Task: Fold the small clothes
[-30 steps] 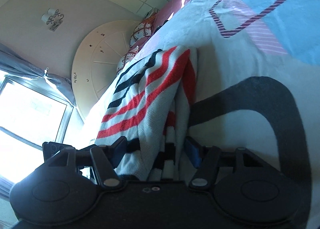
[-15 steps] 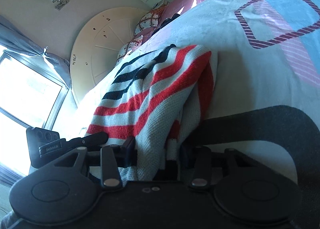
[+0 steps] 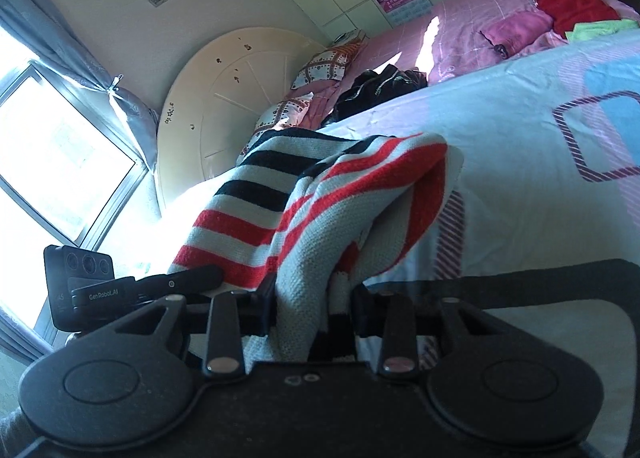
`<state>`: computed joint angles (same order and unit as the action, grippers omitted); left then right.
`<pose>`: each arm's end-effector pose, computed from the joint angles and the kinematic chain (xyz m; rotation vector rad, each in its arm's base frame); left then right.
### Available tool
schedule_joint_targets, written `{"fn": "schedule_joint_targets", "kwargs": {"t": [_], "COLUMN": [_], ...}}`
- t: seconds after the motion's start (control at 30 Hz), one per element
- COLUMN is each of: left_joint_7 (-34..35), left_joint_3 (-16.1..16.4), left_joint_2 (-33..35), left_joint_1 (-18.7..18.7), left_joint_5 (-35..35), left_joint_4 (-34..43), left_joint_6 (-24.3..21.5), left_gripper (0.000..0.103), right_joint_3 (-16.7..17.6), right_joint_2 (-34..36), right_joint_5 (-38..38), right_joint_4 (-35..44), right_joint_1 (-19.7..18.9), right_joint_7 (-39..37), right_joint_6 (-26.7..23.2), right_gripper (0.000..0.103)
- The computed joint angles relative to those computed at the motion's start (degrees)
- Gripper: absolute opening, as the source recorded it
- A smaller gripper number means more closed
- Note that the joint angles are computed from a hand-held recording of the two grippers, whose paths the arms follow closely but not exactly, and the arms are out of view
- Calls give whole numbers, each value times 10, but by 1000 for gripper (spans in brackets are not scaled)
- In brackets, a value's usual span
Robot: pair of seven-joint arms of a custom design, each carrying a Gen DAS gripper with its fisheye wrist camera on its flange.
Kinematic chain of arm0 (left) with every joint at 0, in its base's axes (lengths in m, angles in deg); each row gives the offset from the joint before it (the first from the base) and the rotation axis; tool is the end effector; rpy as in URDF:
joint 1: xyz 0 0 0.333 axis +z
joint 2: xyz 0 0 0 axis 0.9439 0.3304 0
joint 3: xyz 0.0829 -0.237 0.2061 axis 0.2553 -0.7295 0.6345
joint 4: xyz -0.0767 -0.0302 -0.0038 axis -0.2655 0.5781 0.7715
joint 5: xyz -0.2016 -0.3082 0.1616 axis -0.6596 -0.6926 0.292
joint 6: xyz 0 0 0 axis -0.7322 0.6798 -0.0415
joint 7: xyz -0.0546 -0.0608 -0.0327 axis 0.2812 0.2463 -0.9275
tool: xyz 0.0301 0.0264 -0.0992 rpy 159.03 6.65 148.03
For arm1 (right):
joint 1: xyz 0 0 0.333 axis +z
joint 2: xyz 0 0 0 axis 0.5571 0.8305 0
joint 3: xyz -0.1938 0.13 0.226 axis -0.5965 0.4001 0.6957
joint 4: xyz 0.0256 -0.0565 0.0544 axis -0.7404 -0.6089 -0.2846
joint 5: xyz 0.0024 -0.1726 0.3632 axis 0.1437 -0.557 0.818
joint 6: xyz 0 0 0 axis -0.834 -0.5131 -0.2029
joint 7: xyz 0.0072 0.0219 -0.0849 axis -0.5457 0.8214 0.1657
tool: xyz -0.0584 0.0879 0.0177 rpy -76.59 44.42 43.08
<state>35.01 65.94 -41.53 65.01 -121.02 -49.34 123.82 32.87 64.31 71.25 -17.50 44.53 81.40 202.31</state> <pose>0.6070 -0.2071 0.5161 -2.0726 1.6065 -1.5675 0.6628 0.2389 0.5019 -1.7742 1.1815 0.2572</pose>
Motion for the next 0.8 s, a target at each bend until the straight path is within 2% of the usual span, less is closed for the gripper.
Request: {"fn": "schedule_joint_targets", "kwargs": {"t": [0.07,0.2,0.33,0.5,0.67,0.8], "left_joint_7": [38,89,96,96,124,146], "left_joint_3": [6,59,119,187,264,281], "left_joint_2": [-40,-135,-218,-297,-331,-312], "left_joint_1": [14,20,20,17,0,7], "left_joint_5": [-41,-96,-94,-84,-122,-158], "left_joint_4": [-32,-118,-206,-300,-362,-385], "left_joint_6": [-16,-59,-88,-93,-99,-107], "left_gripper": [51,51,51,51,51,52], "right_joint_3": [9,29,50,75,89,79], "right_joint_2": [-3,12,53,136,222,283], "right_joint_5": [0,-2,-20,-66,-123,-186], "right_joint_4": [0,19,66,160,262,335], "right_joint_1": [15,54,95,143,184,217], "right_joint_7": [5,24,57,110,174,244], "right_joint_6": [14,44,63,66,48,21], "right_gripper": [35,35,35,35,35,36]}}
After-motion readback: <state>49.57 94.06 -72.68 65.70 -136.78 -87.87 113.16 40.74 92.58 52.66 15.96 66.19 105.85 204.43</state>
